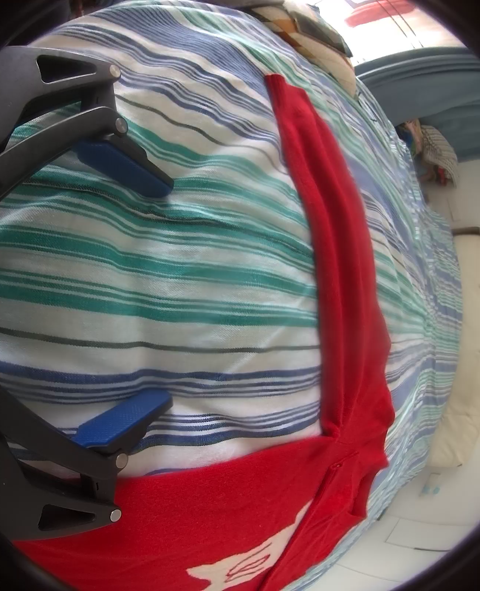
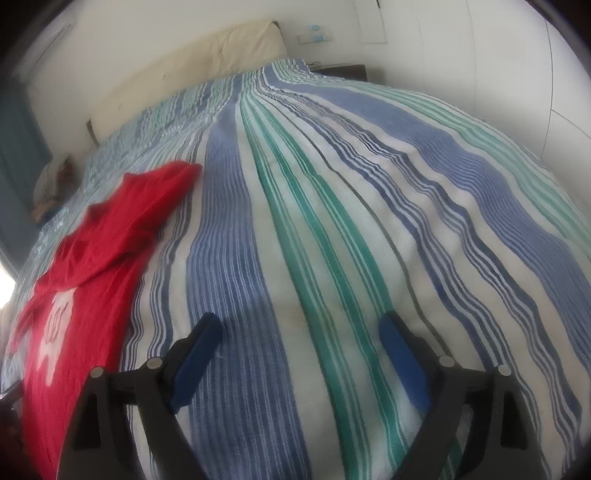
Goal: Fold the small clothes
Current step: 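Open the right gripper and move the left tool toward the other sleeve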
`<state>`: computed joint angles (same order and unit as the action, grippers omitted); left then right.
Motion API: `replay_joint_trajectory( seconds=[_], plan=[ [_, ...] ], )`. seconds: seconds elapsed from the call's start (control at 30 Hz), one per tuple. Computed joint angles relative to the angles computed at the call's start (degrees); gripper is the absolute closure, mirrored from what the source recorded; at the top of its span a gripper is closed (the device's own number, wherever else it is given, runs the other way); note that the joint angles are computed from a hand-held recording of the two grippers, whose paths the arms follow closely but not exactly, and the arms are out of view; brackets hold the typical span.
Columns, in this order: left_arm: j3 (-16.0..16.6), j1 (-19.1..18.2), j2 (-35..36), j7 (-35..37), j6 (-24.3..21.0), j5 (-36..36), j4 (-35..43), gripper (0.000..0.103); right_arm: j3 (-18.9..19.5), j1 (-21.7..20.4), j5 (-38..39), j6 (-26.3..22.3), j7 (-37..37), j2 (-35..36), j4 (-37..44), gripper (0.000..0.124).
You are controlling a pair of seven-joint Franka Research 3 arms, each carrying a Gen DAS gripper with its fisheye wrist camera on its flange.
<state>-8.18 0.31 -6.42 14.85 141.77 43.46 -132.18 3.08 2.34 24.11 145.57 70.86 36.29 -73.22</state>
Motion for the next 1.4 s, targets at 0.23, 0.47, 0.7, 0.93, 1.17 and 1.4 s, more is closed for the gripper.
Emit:
replay_joint_trajectory(
  seconds=[0.23, 0.47, 0.7, 0.93, 1.17, 1.4],
  plan=[
    [0.05, 0.01, 0.01, 0.11, 0.13, -0.13, -0.02, 0.000, -0.27, 0.38, -0.66, 0.92, -0.28, -0.59, -1.29, 0.035],
    [0.06, 0.05, -0.06, 0.17, 0.19, -0.15, -0.10, 0.000, -0.32, 0.54, -1.08, 1.26, -0.35, -0.76, -1.71, 0.033],
    [0.07, 0.08, -0.04, 0.26, 0.24, -0.19, -0.08, 0.000, -0.50, 0.81, -1.62, 1.16, -0.21, -0.60, -1.47, 0.032],
    [0.09, 0.11, -0.08, 0.32, 0.32, -0.26, -0.12, 0.000, -0.79, 1.27, -2.59, 1.25, -0.08, -0.46, -1.39, 0.029],
    [0.08, 0.21, -0.27, 0.14, 0.67, -0.25, -0.50, 0.000, -0.71, 1.23, -2.73, 1.32, -0.09, -0.45, -1.44, 0.029],
    [1.03, 0.73, -2.96, 0.35, 4.36, -2.87, -2.71, 0.001, -0.79, 1.41, -3.11, 1.43, -0.05, -0.19, -1.23, 0.028]
  ],
)
